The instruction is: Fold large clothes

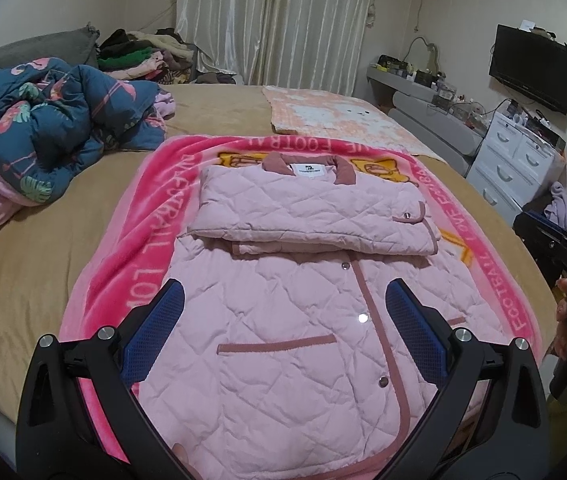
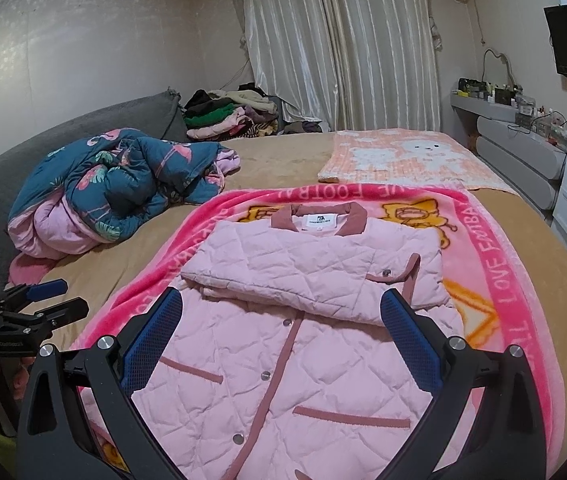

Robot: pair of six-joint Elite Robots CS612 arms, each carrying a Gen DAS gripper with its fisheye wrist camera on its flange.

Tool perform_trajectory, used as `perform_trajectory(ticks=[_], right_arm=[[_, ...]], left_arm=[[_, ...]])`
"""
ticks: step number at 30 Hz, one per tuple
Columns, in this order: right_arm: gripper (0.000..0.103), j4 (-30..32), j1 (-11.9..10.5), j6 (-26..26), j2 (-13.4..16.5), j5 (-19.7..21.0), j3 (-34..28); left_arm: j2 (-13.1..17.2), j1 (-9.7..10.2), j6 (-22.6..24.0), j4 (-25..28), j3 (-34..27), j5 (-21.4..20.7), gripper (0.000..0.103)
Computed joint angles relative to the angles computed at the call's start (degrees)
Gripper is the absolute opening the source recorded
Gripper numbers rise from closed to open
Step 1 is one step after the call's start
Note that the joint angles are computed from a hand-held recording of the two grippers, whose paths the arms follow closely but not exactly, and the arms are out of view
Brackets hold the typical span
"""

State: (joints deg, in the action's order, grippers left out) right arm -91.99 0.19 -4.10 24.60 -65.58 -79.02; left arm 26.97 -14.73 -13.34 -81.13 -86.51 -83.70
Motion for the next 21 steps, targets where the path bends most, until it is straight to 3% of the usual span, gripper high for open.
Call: perform_trajectory(ticks=[21], right_arm=[[0.099, 5.36, -1.15, -0.13, 4.94, -1.17, -7.75]], left_arm=[[4.41, -1.17, -0.01, 3.92, -5.81, 1.44, 0.095]])
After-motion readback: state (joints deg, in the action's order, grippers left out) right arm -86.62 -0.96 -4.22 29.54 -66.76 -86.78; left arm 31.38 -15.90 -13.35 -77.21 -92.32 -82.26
